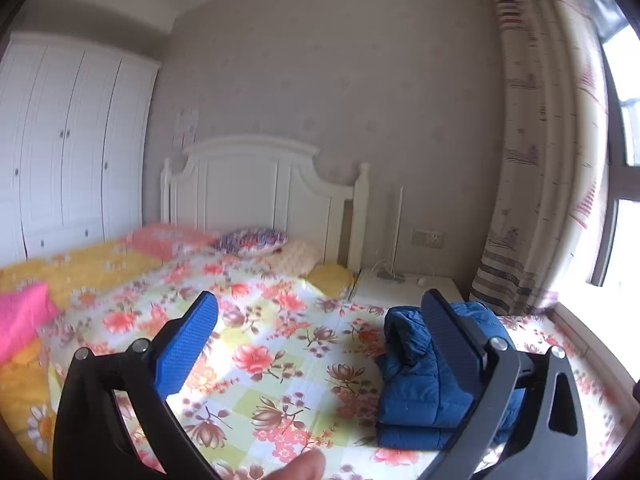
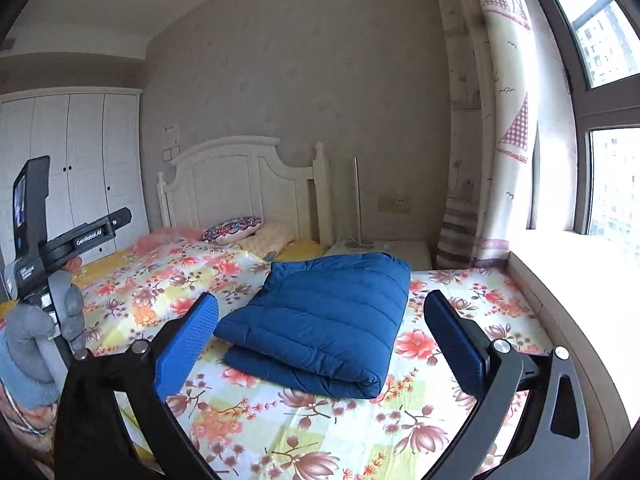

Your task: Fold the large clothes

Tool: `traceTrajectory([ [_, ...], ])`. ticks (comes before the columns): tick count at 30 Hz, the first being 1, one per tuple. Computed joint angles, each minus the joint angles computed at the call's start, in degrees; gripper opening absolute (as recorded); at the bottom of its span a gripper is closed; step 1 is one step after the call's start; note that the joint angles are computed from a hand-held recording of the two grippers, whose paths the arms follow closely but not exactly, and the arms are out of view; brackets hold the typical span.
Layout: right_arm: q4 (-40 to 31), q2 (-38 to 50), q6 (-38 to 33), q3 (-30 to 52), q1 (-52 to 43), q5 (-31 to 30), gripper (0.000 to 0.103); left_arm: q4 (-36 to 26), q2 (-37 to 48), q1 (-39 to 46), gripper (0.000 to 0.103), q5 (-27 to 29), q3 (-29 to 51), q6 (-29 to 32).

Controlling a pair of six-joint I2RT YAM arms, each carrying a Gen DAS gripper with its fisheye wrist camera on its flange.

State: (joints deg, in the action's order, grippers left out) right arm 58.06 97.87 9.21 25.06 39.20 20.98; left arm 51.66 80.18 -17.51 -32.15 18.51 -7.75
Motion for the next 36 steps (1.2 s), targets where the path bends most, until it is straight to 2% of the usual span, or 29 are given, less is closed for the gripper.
traceTrajectory([
  [2,-0.4,1.3,1.1,-0.1,0.3,0.9,0.099,7.7,2.5,-5.4,0.101,-4.6,-3.6,3.6],
  [5,-3.8,4.5,2.9,2.2,1.2,3.2,0.099,3.9,3.7,-7.5,0.101,-1.0,-4.0,1.9],
  [7,-7.1,5.1,4.3,3.5,1.7,4.1,0.099,0.9,6.2,-8.3,0.101,-0.6,-2.6,0.4],
  [10,-8.2,5.6,6.0,3.9,2.7,5.4,0.099,-2.4,9.0,-8.8,0.101,-0.8,-0.3,0.0],
  [19,-7.6,5.5,6.6,3.9,3.3,6.3,0.099,-1.8,13.8,-8.3,0.101,0.2,1.0,-1.0],
  [36,-7.6,5.9,7.2,3.9,2.8,5.8,0.099,-3.1,15.4,-8.5,0.101,1.1,2.0,-2.0],
])
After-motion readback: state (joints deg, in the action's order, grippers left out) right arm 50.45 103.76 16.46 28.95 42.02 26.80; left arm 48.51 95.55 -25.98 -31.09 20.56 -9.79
